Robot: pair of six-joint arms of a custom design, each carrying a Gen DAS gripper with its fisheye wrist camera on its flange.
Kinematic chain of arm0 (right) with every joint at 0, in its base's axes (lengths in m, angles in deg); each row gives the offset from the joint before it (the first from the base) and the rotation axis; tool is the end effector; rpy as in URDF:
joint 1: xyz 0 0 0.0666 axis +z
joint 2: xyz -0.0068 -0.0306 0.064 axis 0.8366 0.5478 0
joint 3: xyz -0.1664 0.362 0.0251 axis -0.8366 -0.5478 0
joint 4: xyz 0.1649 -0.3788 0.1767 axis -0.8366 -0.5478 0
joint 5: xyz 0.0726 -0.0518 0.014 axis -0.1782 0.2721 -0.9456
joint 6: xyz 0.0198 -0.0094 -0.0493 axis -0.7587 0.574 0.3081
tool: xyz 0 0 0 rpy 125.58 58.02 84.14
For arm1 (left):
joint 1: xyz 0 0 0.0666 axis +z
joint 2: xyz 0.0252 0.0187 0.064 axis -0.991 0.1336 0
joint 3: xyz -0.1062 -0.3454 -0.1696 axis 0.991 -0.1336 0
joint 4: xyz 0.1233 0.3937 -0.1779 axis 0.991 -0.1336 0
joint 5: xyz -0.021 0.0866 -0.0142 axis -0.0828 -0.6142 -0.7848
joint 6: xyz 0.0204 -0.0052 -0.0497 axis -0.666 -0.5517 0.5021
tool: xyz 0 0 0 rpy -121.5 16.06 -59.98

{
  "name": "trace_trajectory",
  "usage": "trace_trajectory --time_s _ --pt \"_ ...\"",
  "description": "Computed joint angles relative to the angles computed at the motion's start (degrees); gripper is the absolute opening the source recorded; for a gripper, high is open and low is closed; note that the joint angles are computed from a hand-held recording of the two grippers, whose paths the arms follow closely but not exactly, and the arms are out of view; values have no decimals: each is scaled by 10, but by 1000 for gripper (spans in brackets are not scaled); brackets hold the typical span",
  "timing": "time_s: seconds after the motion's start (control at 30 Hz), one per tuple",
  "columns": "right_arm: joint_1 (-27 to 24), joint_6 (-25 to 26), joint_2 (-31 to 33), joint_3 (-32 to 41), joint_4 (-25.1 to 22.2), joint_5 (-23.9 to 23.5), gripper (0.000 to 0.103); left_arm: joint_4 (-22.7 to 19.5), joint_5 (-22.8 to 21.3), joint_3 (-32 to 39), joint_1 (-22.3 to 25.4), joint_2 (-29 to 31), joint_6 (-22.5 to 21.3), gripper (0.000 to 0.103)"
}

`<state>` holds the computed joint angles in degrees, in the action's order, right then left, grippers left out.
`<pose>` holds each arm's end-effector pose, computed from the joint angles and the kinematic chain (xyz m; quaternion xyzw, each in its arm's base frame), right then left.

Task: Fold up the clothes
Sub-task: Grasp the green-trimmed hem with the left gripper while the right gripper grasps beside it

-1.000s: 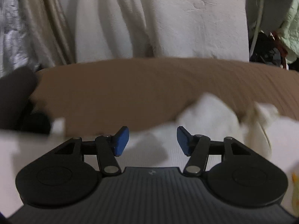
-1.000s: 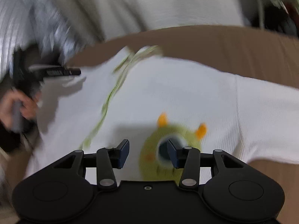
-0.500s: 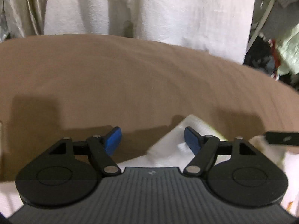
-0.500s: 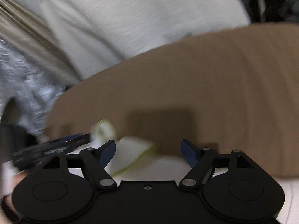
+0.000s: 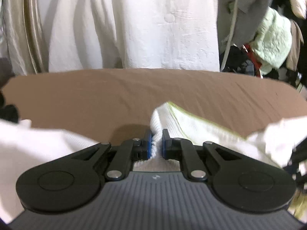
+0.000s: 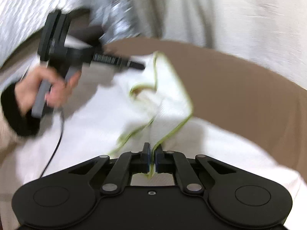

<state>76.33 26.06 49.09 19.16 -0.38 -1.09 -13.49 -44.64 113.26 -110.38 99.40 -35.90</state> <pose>0.2731 0.1092 0.3131 -0.2580 0.8889 0.2018 0.3203 0.3872 -0.2009 0.3674 0.1029 0.8906 -0.0802 0.4357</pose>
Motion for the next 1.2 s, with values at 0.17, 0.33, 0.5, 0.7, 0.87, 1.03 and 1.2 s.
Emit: trace_trajectory --time_s 0.17,0.33,0.5,0.7,0.87,1.03,1.2 --pt "-1 1 -12 3 -11 17 19 -16 -50 -37 -27 -29 -17 10" --pt "-33 -82 11 13 54 4 58 -3 -54 -42 -28 -31 2 10" --pt "-35 -124 49 15 94 42 13 40 -72 -19 -29 -15 -19 9" --pt "-63 -141 18 13 86 57 10 42 -133 4 -51 -8 -41 9" --pt "-71 -211 126 184 -90 76 10 21 -153 24 -51 -16 -25 9" --pt "-16 -265 290 441 -388 227 3 17 -180 71 -53 1 -10 9" --pt "56 -239 321 510 -423 377 3 -10 -197 118 -51 35 27 9"
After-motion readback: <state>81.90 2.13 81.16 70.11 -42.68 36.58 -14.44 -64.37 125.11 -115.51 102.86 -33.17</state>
